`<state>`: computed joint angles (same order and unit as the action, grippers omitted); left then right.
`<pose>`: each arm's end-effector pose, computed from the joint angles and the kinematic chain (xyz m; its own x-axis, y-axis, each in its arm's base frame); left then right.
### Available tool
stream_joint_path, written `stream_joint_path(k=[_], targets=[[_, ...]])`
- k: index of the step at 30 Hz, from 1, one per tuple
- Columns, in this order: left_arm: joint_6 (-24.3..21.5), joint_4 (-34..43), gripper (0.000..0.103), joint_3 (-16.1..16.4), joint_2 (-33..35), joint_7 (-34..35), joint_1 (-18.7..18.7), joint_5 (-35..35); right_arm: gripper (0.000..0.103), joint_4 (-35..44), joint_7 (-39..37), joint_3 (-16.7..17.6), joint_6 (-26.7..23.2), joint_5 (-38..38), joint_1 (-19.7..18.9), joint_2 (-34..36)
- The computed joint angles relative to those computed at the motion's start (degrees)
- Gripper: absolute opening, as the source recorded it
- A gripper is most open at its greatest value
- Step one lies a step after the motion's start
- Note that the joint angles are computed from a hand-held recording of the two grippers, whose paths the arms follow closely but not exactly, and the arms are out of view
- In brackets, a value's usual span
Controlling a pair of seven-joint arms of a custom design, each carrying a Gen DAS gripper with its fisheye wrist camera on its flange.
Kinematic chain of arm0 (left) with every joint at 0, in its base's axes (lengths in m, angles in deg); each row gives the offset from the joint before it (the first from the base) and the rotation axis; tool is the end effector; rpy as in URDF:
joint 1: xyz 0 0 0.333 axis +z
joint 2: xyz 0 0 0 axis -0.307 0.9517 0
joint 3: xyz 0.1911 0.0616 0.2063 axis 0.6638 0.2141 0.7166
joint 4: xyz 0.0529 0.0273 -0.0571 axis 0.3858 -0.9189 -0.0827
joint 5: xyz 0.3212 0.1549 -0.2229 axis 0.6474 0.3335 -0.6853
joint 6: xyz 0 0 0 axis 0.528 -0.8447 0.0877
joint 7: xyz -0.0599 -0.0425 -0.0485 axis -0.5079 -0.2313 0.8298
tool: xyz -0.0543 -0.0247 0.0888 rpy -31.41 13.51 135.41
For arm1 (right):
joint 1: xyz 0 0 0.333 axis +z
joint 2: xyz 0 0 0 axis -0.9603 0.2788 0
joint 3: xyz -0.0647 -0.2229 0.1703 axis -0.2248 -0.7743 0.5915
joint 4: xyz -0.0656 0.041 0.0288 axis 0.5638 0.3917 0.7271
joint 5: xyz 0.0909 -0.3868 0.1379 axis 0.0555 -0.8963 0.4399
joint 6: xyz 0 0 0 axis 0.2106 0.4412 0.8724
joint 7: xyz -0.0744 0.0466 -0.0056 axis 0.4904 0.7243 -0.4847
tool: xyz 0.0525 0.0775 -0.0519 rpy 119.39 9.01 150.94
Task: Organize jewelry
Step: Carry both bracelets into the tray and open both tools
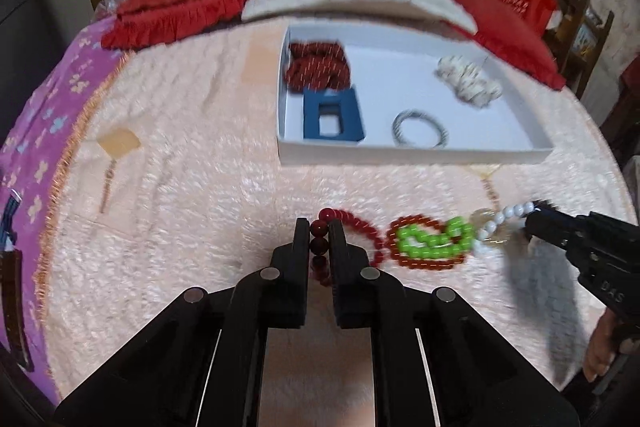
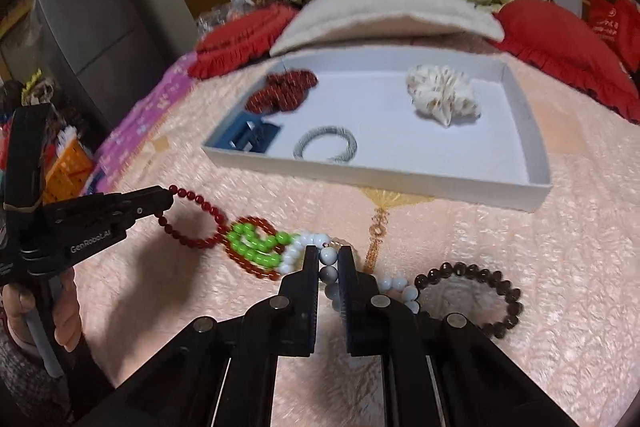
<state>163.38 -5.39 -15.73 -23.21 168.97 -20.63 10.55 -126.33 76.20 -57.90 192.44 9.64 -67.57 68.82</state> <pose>0.7080 -0.1320 0.4314 -0.2360 -0.9702 0.0545 -0.8028 0.1630 -0.5735 0.6693 0.1225 0.4055 0.1931 -0.9391 -0.2841 -0.7950 0.0199 -0.6062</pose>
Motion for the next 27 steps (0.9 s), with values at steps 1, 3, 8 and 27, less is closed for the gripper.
stream_joint_path(k=[1, 3, 8, 27], targets=[[0.6, -0.8, 0.008, -0.4, -1.2, 0.7, 0.4, -0.7, 0.009, -1.0, -0.5, 0.3, 0.8, 0.8, -0.2, -1.2], [1.4, -2.0, 0.008, -1.0, -3.3, 2.4, 1.2, -2.4, 0.009, -2.1, -1.4, 0.4, 1.6, 2.3, -0.3, -3.1], [1.9, -3.2, 0.008, -2.6, -7.3, 8.1, 2.6, -9.1, 0.009, -4.2, -5.2, -0.1, 3.5, 7.4, 0.0, -7.8], [-6.8, 9.1, 0.008, -1.6, -1.0, 10.8, -1.3, -8.3, 0.009, 0.5, -2.3, -4.3, 2.3, 6.0, 1.3, -7.9]])
